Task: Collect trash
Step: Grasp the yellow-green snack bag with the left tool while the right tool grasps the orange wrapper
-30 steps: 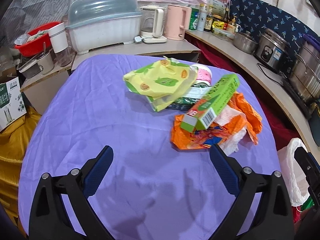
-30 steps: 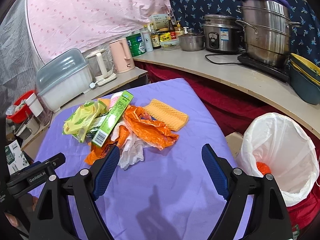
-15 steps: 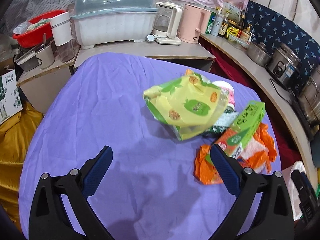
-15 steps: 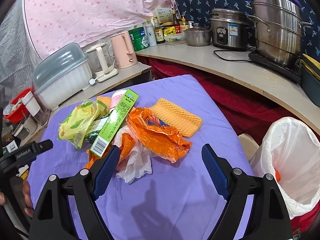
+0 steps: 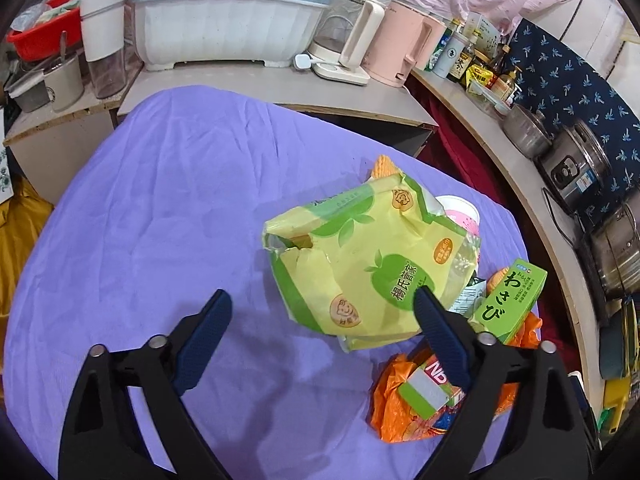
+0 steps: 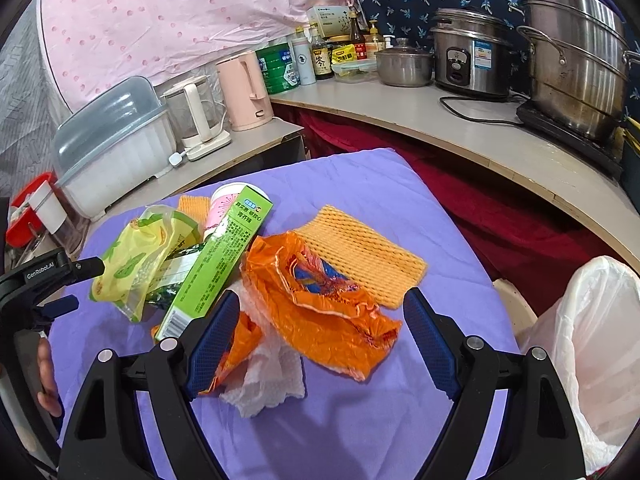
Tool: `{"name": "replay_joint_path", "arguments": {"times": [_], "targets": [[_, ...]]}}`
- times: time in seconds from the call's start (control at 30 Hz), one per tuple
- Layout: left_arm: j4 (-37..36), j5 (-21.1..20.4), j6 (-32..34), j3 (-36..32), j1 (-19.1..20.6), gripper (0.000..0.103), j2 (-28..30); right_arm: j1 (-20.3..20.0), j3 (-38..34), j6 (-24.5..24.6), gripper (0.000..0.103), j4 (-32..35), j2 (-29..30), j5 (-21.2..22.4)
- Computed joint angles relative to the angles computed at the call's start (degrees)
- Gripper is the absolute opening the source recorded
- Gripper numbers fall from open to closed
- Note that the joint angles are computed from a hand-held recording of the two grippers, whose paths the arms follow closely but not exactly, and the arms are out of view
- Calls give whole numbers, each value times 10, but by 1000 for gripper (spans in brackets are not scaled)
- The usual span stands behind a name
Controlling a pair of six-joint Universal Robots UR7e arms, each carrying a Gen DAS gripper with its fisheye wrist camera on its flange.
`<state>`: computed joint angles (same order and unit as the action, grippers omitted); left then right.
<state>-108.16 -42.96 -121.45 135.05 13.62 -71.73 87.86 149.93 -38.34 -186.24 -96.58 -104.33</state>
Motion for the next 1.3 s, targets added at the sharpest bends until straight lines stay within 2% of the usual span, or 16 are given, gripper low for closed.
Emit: {"name": "replay_joint_path", "arguments": {"times": [0.03, 0.1, 0.13, 0.2, 0.27, 0.33, 0.37, 0.4, 0.43, 0.5, 0.53, 0.67, 0.83, 1.07, 1.3], "targets": [[-15, 0, 13, 2, 6, 76, 2, -1, -2, -2, 81, -6, 11, -1], [-38, -1, 30, 6, 11, 57, 5, -1, -7, -7, 81, -16, 31, -5], [-54, -1, 43, 10, 15, 53, 6, 0, -10, -9, 81, -25, 43, -8], [-69, 0, 52, 13, 17, 35, 10, 0, -16, -13, 81, -37, 64, -13], [-73, 1, 57, 14, 18, 31, 11, 0, -21, -18, 77, -45, 81, -15], [-65, 2, 56, 11, 15, 28, 13, -1, -26, -23, 68, -48, 95, -18], [-60, 2, 57, 9, 13, 18, 13, -3, -29, -23, 60, -40, 96, -16], [-60, 2, 59, 9, 13, 16, 13, -6, -31, -23, 50, -30, 93, -11], [-58, 2, 56, 9, 10, 16, 12, -10, -32, -20, 44, -16, 89, -5], [-46, 3, 48, 6, 1, 13, 11, -14, -31, -18, 21, -3, 83, -1], [-37, 2, 43, 4, -3, 12, 11, -14, -31, -18, 16, 2, 82, 0], [2, 3, 23, -11, -25, 10, 15, -23, -22, -20, 8, 31, 46, 18], [40, 2, 1, -31, -53, 8, 20, -33, -10, -19, 7, 73, -23, 48], [126, 2, -45, -79, -103, 5, 34, -47, -3, -22, 7, 160, -149, 94], [163, 6, -37, -133, -141, 5, 69, -72, -9, -32, 7, 257, -271, 137]]}}
